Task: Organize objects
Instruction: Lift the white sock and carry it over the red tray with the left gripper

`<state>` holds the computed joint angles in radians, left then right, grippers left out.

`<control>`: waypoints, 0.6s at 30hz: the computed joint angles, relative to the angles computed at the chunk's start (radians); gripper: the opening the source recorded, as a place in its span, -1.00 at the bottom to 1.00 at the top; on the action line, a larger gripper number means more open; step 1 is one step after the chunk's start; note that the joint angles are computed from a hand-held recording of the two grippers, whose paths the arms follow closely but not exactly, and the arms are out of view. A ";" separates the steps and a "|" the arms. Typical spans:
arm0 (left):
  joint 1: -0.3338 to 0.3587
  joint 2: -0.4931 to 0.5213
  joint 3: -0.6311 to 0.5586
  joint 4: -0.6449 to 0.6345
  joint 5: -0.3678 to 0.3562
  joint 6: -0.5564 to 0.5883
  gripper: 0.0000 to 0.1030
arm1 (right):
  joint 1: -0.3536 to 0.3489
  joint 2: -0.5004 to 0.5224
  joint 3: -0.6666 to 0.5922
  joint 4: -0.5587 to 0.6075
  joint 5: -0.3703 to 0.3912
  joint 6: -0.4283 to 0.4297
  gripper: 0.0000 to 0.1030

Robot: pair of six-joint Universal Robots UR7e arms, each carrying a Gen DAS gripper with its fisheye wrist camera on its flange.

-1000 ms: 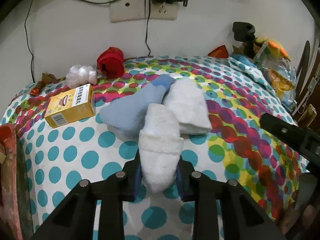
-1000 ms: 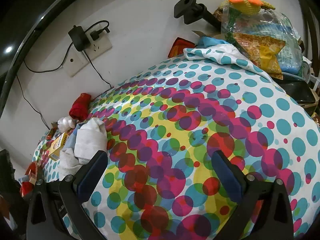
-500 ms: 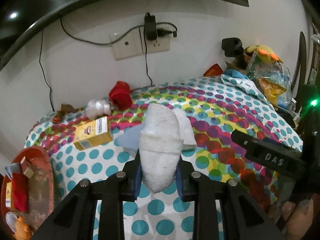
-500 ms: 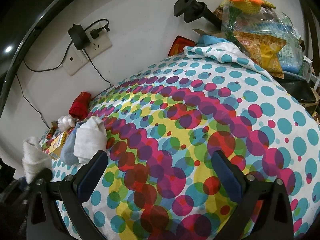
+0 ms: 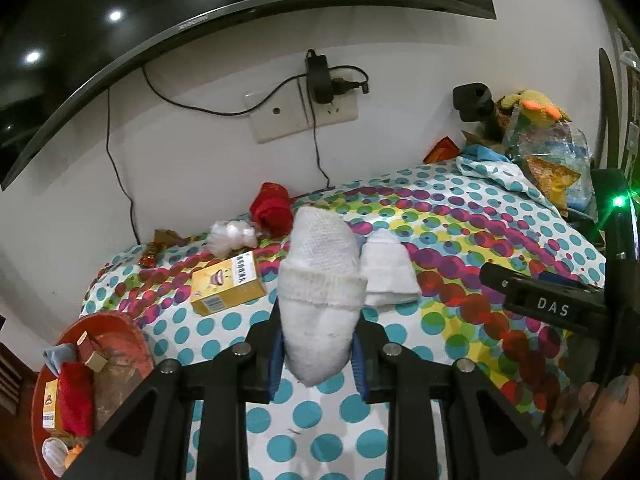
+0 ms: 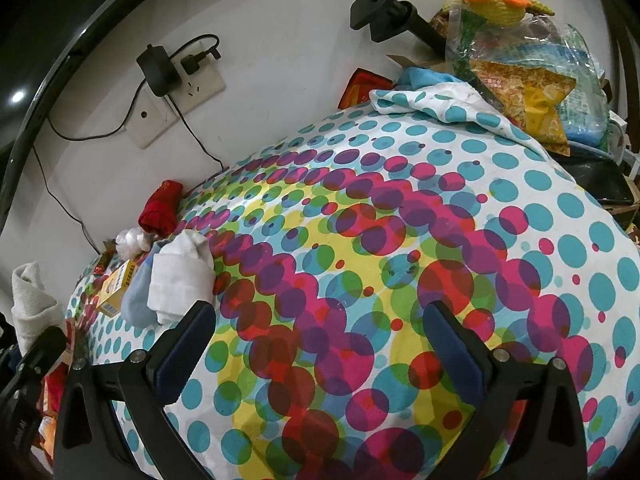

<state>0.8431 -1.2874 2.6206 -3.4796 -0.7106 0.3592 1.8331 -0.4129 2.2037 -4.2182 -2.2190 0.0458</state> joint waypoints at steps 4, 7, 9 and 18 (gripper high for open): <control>0.010 -0.013 -0.001 0.006 0.011 0.005 -0.47 | 0.000 0.000 -0.001 0.001 0.000 0.001 1.00; 0.015 -0.022 0.000 0.005 0.015 0.018 -0.47 | 0.001 0.001 -0.001 0.001 -0.001 0.001 1.00; 0.018 -0.029 0.000 0.004 0.017 0.023 -0.47 | 0.001 0.001 -0.002 0.002 -0.002 0.001 1.00; 0.040 -0.091 -0.005 0.026 0.041 0.038 -0.47 | 0.002 0.003 -0.004 0.002 0.000 0.001 1.00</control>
